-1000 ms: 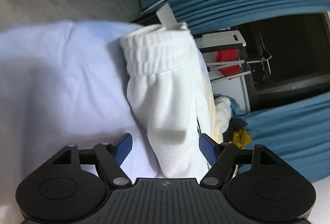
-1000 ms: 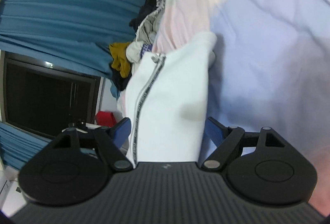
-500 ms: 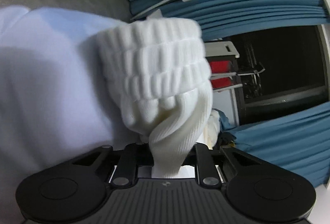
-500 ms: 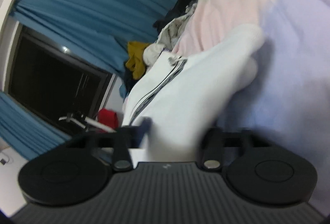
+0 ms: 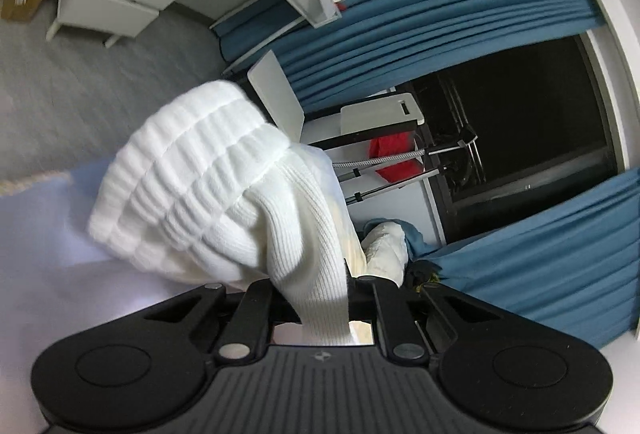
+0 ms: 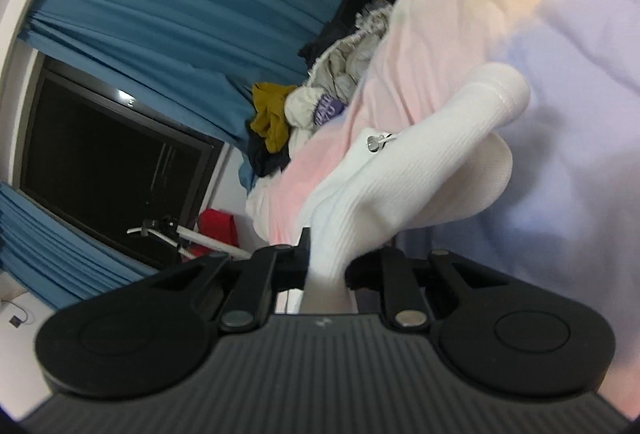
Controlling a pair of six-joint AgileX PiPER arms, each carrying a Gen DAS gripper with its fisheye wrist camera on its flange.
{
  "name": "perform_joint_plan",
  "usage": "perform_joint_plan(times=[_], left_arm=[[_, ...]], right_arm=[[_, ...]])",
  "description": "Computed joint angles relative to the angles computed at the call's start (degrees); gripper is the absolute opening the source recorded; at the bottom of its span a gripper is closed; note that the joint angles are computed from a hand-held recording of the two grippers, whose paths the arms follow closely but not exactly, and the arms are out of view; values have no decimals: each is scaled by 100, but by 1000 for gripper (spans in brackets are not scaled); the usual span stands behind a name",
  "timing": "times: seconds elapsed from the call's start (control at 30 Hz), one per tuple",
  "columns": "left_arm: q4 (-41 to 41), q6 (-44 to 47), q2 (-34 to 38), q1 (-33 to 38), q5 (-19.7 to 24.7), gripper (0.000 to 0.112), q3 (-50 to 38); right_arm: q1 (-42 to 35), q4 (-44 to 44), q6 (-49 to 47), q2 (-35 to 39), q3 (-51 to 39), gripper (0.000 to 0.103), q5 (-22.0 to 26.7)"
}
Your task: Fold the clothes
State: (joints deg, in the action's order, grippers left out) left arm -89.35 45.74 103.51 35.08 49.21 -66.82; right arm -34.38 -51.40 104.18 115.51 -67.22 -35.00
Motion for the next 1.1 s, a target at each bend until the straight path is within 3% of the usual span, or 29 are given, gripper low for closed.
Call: perform_joint_plan(times=[0.13, 0.27, 0.47, 0.57, 0.7, 0.9, 1.0, 1.1], left_arm=[[945, -362, -570, 802, 623, 12, 339], [1788, -571, -860, 1428, 1113, 13, 539], [1891, -347, -902, 1632, 1151, 16, 1026], [2104, -486, -1053, 1655, 1095, 26, 1119], [2512, -237, -1815, 2172, 1413, 60, 1610], [3282, -195, -3191, 2797, 1779, 62, 1697], [3491, -66, -3698, 2738, 1711, 62, 1691], [3717, -597, -4081, 1743, 1042, 63, 1683]], right_arm=[[-249, -560, 677, -544, 771, 17, -187], [-422, -798, 654, -887, 1400, 17, -126], [-457, -960, 645, -616, 1405, 17, 29], [-409, -853, 418, -558, 1393, 16, 52], [-449, -947, 420, -509, 1362, 17, -6], [-504, -1185, 488, -461, 1269, 16, -40], [-506, -1253, 509, -465, 1240, 17, -30], [-507, -1299, 526, -482, 1227, 17, -19]])
